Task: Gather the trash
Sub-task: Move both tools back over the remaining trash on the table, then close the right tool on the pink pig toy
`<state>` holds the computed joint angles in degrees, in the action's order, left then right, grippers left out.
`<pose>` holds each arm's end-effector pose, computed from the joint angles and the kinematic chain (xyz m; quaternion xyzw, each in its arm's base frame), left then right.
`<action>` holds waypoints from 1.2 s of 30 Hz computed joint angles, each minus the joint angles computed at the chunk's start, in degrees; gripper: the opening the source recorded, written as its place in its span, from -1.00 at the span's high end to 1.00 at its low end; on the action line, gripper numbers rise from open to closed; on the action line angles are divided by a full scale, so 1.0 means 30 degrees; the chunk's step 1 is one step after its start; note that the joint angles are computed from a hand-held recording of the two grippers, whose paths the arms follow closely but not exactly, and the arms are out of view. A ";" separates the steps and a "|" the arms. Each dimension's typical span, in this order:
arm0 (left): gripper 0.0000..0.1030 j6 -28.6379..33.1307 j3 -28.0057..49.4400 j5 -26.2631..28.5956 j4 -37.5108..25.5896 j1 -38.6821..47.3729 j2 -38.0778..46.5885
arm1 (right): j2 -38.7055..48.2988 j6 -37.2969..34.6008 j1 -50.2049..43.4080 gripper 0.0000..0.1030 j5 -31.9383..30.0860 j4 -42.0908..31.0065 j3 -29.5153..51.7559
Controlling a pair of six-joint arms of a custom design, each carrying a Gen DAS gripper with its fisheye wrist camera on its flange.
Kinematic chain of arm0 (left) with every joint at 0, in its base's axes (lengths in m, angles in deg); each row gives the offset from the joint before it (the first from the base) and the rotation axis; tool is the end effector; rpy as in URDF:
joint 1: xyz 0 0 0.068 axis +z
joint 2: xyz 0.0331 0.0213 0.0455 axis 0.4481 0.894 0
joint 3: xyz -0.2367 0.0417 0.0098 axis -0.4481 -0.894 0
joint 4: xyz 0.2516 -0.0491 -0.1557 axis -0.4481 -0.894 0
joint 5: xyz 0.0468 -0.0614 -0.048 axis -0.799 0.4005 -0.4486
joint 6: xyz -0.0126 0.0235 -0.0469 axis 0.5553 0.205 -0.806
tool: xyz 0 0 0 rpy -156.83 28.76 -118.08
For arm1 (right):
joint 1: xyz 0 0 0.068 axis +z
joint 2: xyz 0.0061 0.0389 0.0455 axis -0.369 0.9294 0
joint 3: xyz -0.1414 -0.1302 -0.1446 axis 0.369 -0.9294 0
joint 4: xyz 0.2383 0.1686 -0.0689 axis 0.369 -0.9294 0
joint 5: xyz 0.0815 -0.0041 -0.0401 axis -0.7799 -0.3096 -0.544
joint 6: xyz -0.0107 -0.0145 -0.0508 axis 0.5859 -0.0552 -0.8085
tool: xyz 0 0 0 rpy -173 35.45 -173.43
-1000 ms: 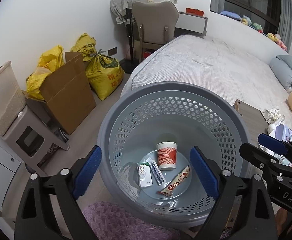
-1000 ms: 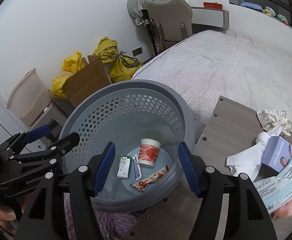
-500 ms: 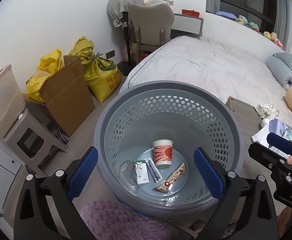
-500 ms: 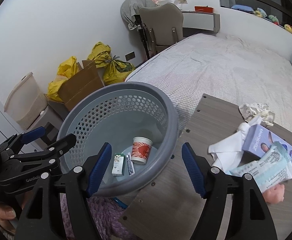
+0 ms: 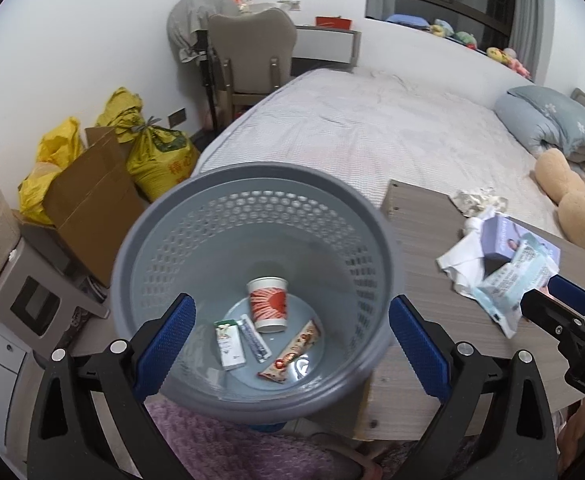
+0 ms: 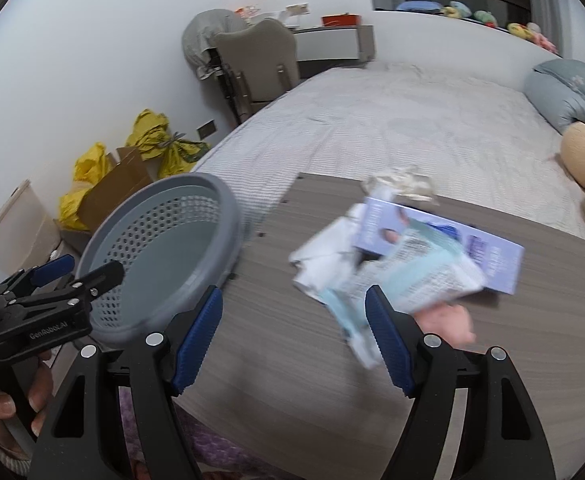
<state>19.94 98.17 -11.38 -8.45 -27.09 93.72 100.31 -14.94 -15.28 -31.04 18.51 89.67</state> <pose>0.2199 -0.2633 0.1120 -0.0843 0.9282 0.0253 0.3616 0.2442 0.0368 0.1139 -0.1166 0.9225 0.1390 0.3408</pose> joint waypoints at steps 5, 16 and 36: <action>-0.87 0.0680 0.2048 0.0106 0.0056 -0.0669 0.1705 | -0.0216 -0.1504 -0.3203 -0.37 -0.0800 -0.0568 -0.0448; -0.87 0.1089 0.6327 0.0606 -0.1025 -0.1603 0.5501 | 0.4447 -0.4110 -0.7242 -0.37 -0.2392 0.1266 0.0570; -0.87 0.1406 0.8559 0.1157 -0.1935 -0.1397 0.7409 | 0.8305 -0.4197 -0.5695 -0.16 -0.1605 0.3223 0.2331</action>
